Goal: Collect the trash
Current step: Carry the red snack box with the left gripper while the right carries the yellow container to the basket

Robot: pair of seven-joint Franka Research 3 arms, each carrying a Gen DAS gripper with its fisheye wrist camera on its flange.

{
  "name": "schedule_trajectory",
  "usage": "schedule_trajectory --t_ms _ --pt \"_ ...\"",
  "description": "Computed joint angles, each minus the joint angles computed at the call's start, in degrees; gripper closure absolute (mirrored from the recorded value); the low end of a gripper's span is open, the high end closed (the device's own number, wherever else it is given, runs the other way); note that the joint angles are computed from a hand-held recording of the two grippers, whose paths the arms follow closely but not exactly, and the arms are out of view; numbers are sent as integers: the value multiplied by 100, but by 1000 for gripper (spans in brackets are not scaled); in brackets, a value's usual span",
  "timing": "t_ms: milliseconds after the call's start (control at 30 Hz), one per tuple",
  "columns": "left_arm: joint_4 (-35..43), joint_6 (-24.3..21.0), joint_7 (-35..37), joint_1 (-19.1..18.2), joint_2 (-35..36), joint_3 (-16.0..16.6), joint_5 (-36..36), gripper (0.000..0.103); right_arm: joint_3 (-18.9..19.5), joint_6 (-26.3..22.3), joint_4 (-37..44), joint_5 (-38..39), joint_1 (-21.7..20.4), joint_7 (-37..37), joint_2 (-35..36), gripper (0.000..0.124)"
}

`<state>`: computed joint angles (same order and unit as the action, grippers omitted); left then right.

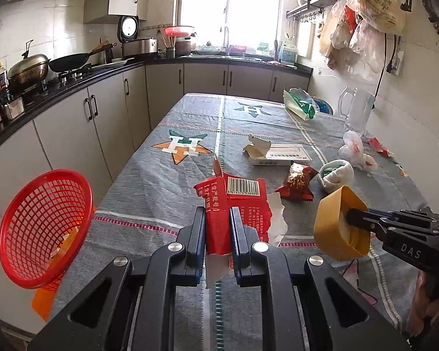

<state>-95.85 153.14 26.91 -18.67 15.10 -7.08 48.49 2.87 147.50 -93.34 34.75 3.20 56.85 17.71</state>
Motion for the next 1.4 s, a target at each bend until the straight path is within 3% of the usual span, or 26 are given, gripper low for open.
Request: schedule_trajectory --t_ms 867,1400 --pt "-628 187 -829 361 -543 38 456 88 109 -55 250 -402 323 -58 119 111" --pt "-1475 194 -1757 980 -1300 -25 993 88 273 -252 829 -662 709 -38 442 111"
